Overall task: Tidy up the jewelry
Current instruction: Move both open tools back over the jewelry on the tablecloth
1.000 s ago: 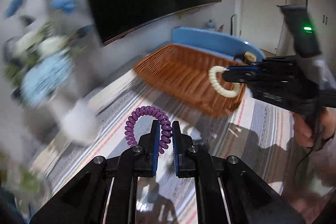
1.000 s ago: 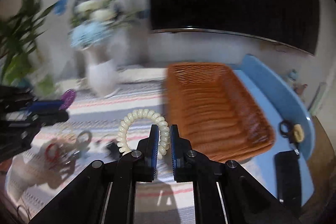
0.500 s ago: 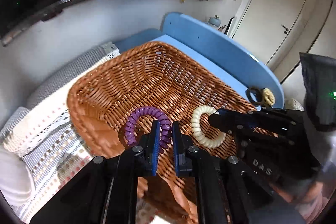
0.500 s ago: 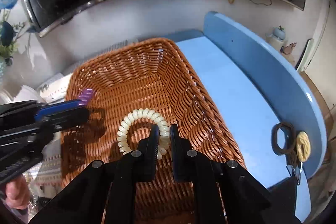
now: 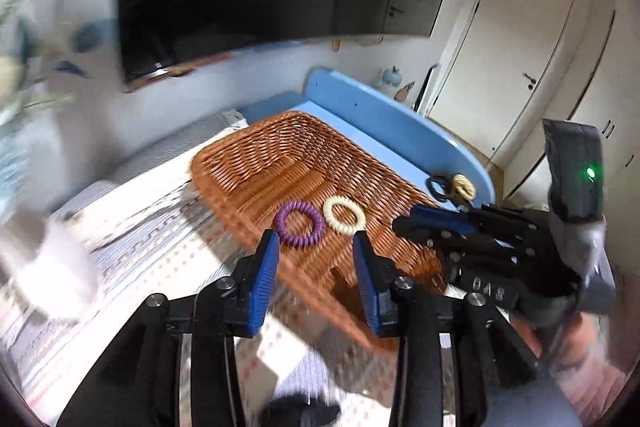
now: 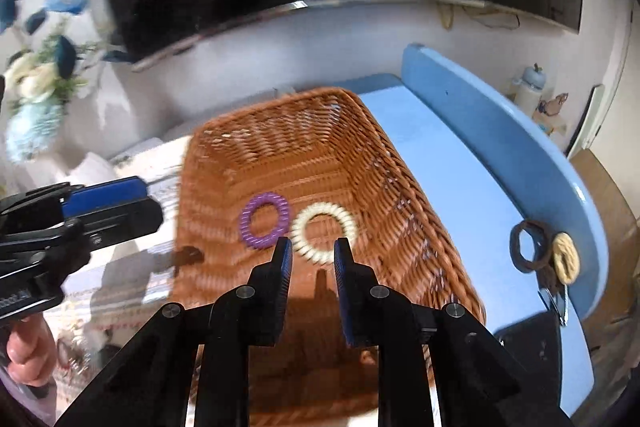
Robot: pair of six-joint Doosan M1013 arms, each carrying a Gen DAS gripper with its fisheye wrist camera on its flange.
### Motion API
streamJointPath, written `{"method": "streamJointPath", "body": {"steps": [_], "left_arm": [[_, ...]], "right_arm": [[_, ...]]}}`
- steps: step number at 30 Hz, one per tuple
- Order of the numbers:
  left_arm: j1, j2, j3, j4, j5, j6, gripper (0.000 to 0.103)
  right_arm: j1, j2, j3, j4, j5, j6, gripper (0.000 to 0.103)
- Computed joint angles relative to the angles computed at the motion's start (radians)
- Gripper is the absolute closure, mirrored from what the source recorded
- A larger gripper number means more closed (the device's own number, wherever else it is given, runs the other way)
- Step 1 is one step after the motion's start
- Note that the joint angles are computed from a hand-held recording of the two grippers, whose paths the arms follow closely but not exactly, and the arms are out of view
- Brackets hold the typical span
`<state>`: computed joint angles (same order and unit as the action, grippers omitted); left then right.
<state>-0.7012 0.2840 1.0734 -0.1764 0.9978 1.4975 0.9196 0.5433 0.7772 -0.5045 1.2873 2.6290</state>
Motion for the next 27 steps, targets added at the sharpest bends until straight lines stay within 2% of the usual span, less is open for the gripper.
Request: {"method": "streamJointPath", "body": {"steps": [6,10,14,18,23,27], "left_arm": [[0.009,-0.198,0.210,0.091,-0.106,-0.107,0.061],[0.014,-0.316,0.343,0.207,-0.169,-0.223,0.061],[0.023,-0.402,0.451,0.307,-0.194,-0.315,0.061],[0.057,-0.458,0.542,0.309,-0.200,-0.343,0.061],[0.113,-0.479,0.611,0.237,-0.182,-0.306,0.061],[0.124,-0.486,0.651,0.167,-0.165,-0.234,0.062]], "right_arm": [[0.072,-0.001,-0.036,-0.054,-0.015,-0.011,0.079],[0.114,0.006,-0.048,-0.068,-0.070,-0.013,0.079],[0.140,0.030,-0.070,-0.068,-0.120,-0.052,0.078],[0.151,0.092,-0.161,0.005,-0.107,-0.161,0.077],[0.151,0.161,-0.266,0.090,-0.071,-0.264,0.077],[0.149,0.205,-0.322,0.160,-0.059,-0.341,0.077]]}}
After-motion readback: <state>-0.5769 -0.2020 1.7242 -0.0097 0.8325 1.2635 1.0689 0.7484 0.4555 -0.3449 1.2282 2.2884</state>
